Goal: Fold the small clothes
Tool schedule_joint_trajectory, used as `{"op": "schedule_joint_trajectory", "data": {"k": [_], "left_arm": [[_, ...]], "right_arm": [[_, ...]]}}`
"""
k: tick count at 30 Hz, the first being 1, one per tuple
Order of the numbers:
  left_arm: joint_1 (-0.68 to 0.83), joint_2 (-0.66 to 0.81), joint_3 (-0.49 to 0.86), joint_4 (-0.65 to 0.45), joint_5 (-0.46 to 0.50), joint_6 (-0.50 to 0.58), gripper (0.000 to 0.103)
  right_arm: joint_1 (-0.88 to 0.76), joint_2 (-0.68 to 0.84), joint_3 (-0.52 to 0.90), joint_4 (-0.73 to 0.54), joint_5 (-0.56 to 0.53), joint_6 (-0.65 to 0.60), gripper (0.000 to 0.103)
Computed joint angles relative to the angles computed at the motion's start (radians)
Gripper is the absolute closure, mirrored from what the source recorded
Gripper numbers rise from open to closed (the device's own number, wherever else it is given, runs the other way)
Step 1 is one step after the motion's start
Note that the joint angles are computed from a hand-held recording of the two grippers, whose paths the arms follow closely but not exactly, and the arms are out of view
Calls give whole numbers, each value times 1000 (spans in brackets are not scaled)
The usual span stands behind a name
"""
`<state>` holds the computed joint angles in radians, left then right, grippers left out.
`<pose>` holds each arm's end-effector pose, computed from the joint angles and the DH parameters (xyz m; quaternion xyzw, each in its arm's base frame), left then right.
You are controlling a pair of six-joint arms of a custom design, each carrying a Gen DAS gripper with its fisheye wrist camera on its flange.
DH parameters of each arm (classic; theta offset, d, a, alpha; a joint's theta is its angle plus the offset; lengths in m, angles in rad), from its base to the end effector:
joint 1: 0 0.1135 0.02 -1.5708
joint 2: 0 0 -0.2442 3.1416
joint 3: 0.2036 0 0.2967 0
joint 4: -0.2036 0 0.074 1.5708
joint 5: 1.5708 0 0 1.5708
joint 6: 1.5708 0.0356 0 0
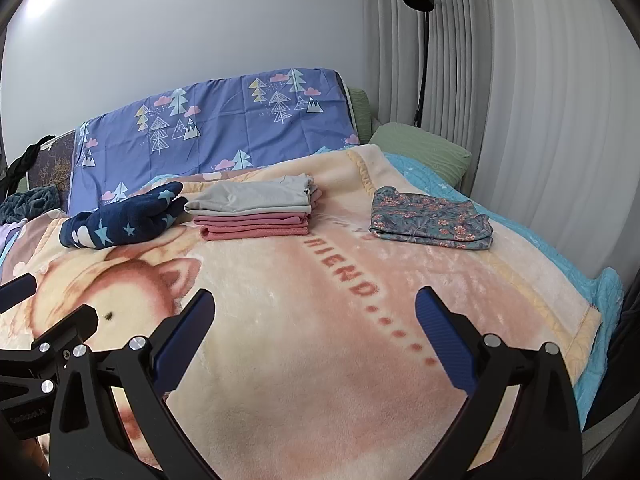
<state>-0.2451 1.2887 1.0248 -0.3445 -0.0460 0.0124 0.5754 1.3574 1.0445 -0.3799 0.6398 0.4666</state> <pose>0.3284 -0.0805 0.2675 0.1032 0.8802 -0.0335 0.4620 0.2986 0.1683 0.2543 0.0867 0.8653 -0.0461 0.4916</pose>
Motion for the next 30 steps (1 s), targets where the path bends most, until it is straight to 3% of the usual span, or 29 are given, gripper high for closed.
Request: {"op": "schedule_joint_trajectory", "data": {"k": [30], "left_arm": [[9,-4,-7,0,7,7,2]], "right_arm": [[-1,12,6,3,-1,1,2]]}}
